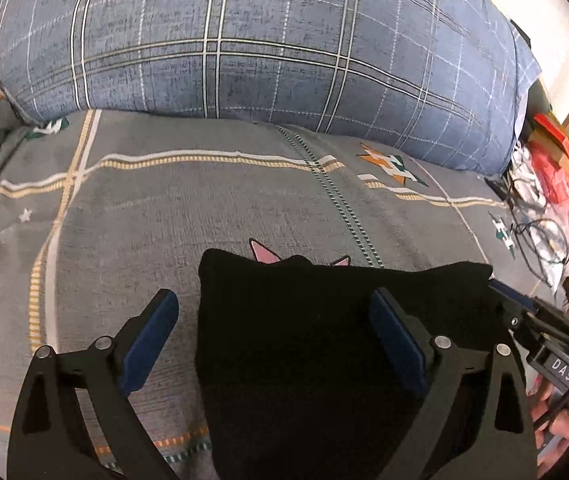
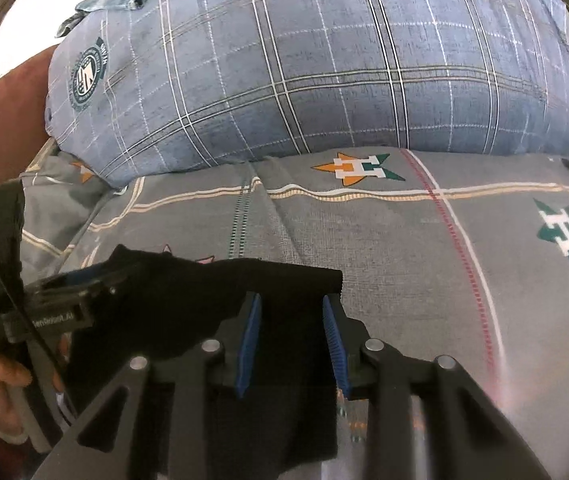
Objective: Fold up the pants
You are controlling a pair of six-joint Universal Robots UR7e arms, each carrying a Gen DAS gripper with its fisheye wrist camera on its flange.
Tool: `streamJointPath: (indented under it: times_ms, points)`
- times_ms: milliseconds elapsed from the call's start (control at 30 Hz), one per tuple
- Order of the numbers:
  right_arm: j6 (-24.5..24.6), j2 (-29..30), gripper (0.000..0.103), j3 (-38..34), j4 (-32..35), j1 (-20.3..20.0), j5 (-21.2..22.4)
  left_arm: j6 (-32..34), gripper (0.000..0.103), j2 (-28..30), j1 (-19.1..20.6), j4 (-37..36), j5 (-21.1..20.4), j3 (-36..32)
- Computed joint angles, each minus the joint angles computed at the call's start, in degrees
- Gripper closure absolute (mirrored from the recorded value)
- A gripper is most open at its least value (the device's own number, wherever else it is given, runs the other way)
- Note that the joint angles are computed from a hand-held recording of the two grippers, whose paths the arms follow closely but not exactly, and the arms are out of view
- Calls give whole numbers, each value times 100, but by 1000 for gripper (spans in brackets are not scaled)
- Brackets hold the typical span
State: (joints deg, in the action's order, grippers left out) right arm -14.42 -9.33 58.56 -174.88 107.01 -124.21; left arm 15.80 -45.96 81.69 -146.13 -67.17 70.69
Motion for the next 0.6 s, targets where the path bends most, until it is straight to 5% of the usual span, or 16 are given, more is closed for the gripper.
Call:
streamJointPath:
  times_ms: [433,600]
  points:
    - [-24,-331,70,618,-346,147,-72,-59,6,-577,-89,-225,-133,679]
    - [-127,-420,59,879,-619,233,-147,-5,6,-834,-156,-415,-195,1050]
